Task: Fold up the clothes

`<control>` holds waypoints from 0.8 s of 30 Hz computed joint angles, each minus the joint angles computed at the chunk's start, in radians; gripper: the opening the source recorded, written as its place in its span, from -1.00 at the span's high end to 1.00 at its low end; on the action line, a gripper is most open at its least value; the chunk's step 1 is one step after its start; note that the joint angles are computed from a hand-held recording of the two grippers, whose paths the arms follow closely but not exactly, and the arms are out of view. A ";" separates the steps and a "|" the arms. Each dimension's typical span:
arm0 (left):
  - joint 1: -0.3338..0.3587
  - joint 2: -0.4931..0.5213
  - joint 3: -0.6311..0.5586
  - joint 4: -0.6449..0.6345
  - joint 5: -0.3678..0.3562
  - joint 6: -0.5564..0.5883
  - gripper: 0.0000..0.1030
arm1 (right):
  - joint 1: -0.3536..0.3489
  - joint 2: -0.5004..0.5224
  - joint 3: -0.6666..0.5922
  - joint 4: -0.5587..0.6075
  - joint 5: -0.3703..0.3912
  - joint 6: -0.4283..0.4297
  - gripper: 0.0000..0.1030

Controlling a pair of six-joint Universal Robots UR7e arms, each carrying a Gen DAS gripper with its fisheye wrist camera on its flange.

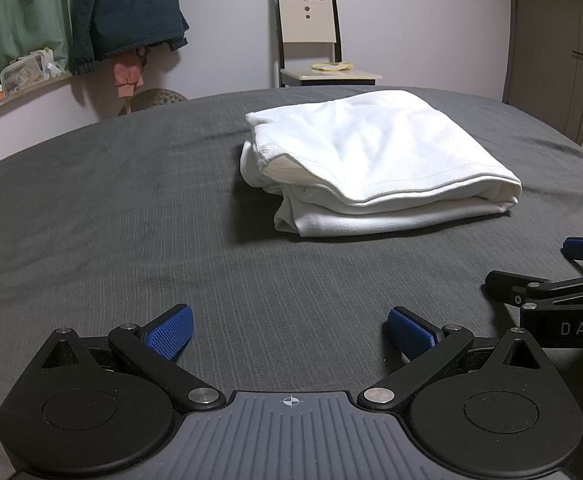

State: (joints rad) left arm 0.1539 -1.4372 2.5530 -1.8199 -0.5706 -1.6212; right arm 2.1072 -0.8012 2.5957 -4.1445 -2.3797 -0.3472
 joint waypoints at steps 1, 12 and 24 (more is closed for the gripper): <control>-0.001 -0.002 0.001 0.001 0.000 -0.001 -1.00 | 0.000 0.000 -0.001 0.001 0.000 0.000 -1.00; 0.001 0.002 0.000 -0.001 0.002 -0.001 -1.00 | 0.001 0.007 -0.002 -0.008 -0.002 -0.002 -1.00; 0.004 0.008 -0.001 -0.007 0.005 0.000 -1.00 | 0.000 0.006 -0.003 -0.008 -0.001 -0.005 -1.00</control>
